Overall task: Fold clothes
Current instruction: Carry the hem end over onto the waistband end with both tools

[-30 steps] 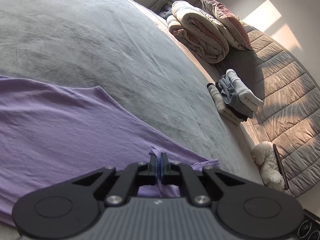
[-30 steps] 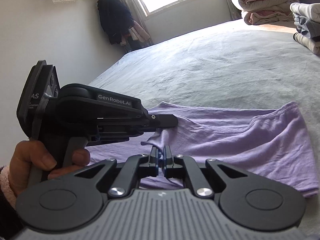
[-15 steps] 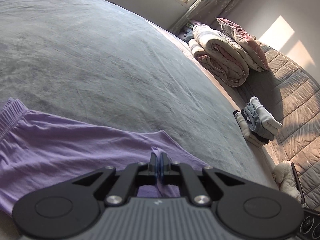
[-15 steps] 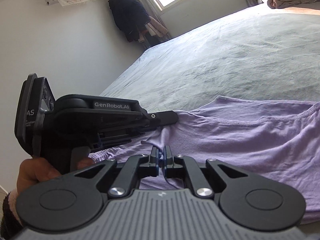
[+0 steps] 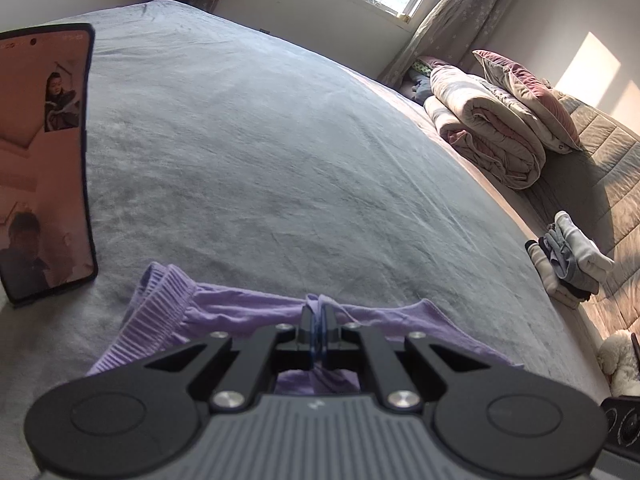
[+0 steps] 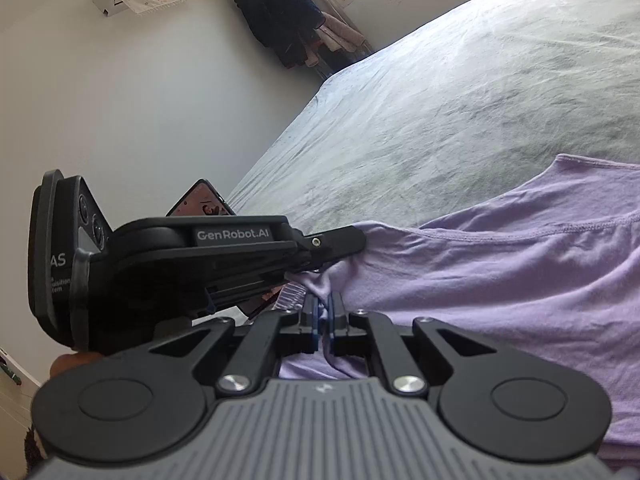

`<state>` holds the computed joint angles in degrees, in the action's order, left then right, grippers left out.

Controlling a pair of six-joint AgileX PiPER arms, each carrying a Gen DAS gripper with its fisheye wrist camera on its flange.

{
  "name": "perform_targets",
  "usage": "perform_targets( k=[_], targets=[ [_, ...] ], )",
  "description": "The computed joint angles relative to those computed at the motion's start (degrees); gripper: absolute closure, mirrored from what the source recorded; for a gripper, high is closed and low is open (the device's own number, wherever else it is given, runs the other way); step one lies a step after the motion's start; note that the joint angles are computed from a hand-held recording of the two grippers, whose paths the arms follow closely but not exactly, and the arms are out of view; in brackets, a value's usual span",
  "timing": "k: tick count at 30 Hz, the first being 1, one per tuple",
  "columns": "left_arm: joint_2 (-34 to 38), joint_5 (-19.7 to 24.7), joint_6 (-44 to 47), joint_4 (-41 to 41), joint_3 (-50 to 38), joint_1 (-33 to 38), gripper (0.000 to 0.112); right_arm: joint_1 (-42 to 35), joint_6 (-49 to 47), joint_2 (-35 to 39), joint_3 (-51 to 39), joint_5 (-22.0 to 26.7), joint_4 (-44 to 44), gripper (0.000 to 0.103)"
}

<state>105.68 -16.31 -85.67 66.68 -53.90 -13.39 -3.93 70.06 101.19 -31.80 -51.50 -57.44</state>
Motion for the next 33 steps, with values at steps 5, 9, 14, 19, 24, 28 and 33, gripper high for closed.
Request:
perform_targets(
  k=[5, 9, 14, 19, 24, 28, 33],
  targets=[
    [-0.1, -3.7, 3.8, -2.7, 1.8, 4.8, 0.110, 4.8, 1.2, 2.3, -1.5, -0.2, 3.5, 0.096],
    [0.7, -5.4, 5.3, -4.0, 2.4, 7.4, 0.110, 8.1, 2.1, 5.2, -4.2, 0.3, 5.4, 0.096],
    [1.7, -6.5, 5.5, -4.8, 2.9, 9.4, 0.110, 10.1, 4.3, 8.5, -7.4, 0.4, 4.8, 0.093],
    [0.0, -8.3, 8.9, -9.4, 5.7, 11.8, 0.109, 11.8, 7.5, 10.7, -10.2, 0.0, 0.0, 0.088],
    [-1.9, -13.2, 12.2, -11.2, 8.8, 13.8, 0.109, 11.8, 7.3, 8.8, -9.1, 1.1, -2.0, 0.087],
    [-1.2, -16.5, 12.4, -9.4, 9.0, 13.5, 0.109, 10.2, 5.8, 6.1, -7.5, 2.9, -2.1, 0.087],
    [1.8, -17.0, 14.0, -8.7, 7.3, 10.3, 0.109, 6.9, 3.3, 2.6, -4.6, 6.2, -1.1, 0.067]
  ],
)
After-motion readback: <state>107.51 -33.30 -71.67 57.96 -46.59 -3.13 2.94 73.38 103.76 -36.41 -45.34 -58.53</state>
